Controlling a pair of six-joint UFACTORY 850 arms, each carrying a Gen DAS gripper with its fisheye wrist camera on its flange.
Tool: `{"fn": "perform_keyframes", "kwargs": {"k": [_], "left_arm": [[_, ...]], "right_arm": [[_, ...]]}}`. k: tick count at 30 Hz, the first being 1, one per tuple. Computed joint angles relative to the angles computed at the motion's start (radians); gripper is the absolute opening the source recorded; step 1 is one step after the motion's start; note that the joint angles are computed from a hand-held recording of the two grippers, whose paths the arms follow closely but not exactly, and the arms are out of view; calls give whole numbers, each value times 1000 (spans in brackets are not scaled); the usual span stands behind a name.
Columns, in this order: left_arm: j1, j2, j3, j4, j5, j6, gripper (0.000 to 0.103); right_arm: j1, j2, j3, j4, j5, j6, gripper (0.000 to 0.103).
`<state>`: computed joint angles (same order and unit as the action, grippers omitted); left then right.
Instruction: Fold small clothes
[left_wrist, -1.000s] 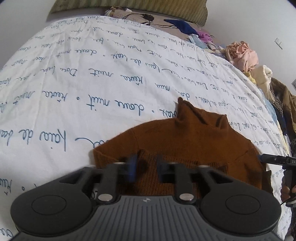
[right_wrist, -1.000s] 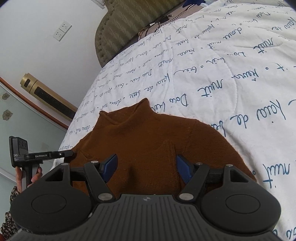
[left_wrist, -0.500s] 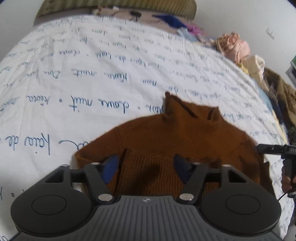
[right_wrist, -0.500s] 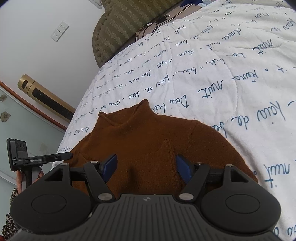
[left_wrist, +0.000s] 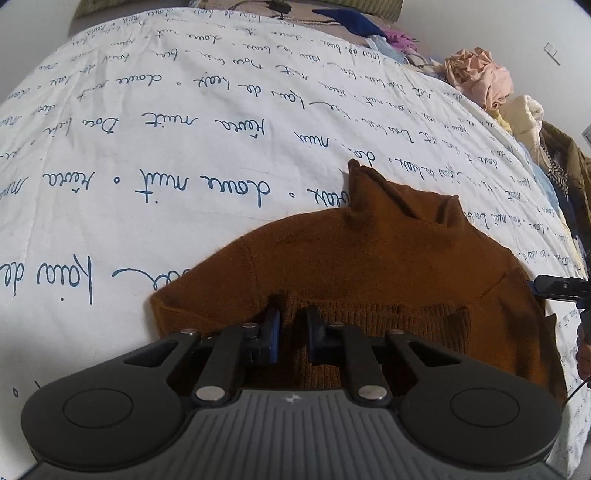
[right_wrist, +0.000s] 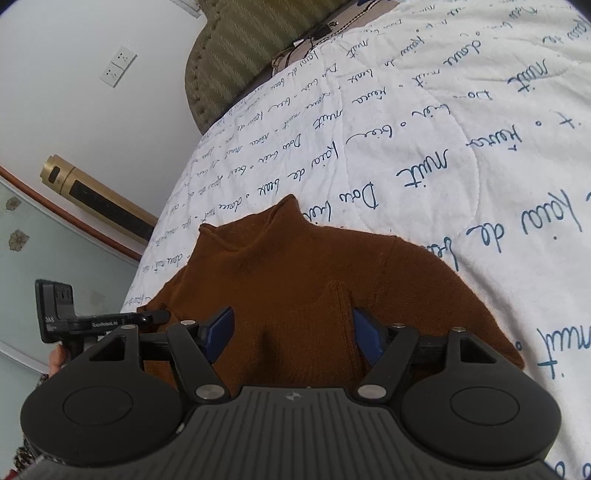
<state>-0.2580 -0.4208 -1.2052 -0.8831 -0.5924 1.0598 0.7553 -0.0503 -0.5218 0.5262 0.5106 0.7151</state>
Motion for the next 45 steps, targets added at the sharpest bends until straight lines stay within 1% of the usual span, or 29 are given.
{"fn": "perform_keyframes", "kwargs": {"k": [2,4,5,6,7,8,9,10,11,12,14,16,20,23,24,25,28,33,34,36,38,39,40,41,42,43,44,45], "left_arm": [[2,5,13,-31,6,27,10],[4,8,22,-50,8,45,9],[7,10,25,-62,7,47,9],[11,9,24,-75,0,47,9],[17,7,24,-93,-10,51,8],[22,4,23,-108,-20,55,8],[27,1,24,-119,-26,59,8],[29,-2,24,-123,-25,52,8],[33,-5,25,-131,-27,42,7],[38,-10,22,-144,-37,34,7],[43,-17,18,-158,-49,37,7],[42,-16,19,-163,-44,32,7],[48,-19,15,-213,-49,27,7],[54,-23,5,-255,-62,28,7],[55,-23,2,-270,-65,33,7],[56,-20,1,-286,-63,38,7],[56,-19,-15,-324,-56,46,7],[57,-28,-43,-405,-32,68,7],[55,-32,-47,-416,-18,69,7],[41,-39,-46,-441,47,88,7],[26,-59,-53,-442,109,71,7],[15,-70,-54,-436,151,60,7],[3,-87,-62,-388,183,13,7],[-4,-102,-64,-363,198,-10,8],[-8,-100,-56,-380,214,9,9],[-10,-94,-52,-380,220,14,9],[-8,-87,-49,-379,215,13,9],[-3,-80,-50,-363,204,3,10]], "right_arm": [[-6,-4,0,-46,1,41,70],[-8,-9,-7,-46,-8,31,70],[-14,-12,-8,-75,-9,52,66],[-20,-15,-8,-112,-5,87,57],[-25,-18,-10,-136,-5,108,52],[-26,-22,-14,-132,-11,100,43],[-25,-28,-24,-100,-30,73,31],[-27,-36,-38,-61,-70,46,24],[-29,-49,-55,-11,-120,6,12],[-25,-61,-64,47,-139,-39,11],[-8,-60,-57,113,-105,-80,10],[13,-55,-63,246,-87,-216,10],[38,-43,-87,449,-58,-456,10],[53,-40,-122,653,-18,-702,10],[49,-39,-130,670,-12,-735,10],[42,-37,-135,663,-14,-742,10],[39,-46,-163,720,24,-828,10],[22,-59,-186,746,94,-861,10],[17,-67,-192,743,100,-861,10],[4,-91,-208,773,103,-888,10],[-10,-127,-223,788,106,-904,10],[-20,-151,-233,806,104,-915,10],[-34,-176,-243,814,79,-911,10],[-57,-198,-251,815,23,-905,10],[-71,-221,-253,794,-12,-861,6],[-75,-216,-239,744,-5,-802,6],[-84,-205,-233,730,-26,-784,13],[-84,-187,-228,754,-30,-798,30]]}}
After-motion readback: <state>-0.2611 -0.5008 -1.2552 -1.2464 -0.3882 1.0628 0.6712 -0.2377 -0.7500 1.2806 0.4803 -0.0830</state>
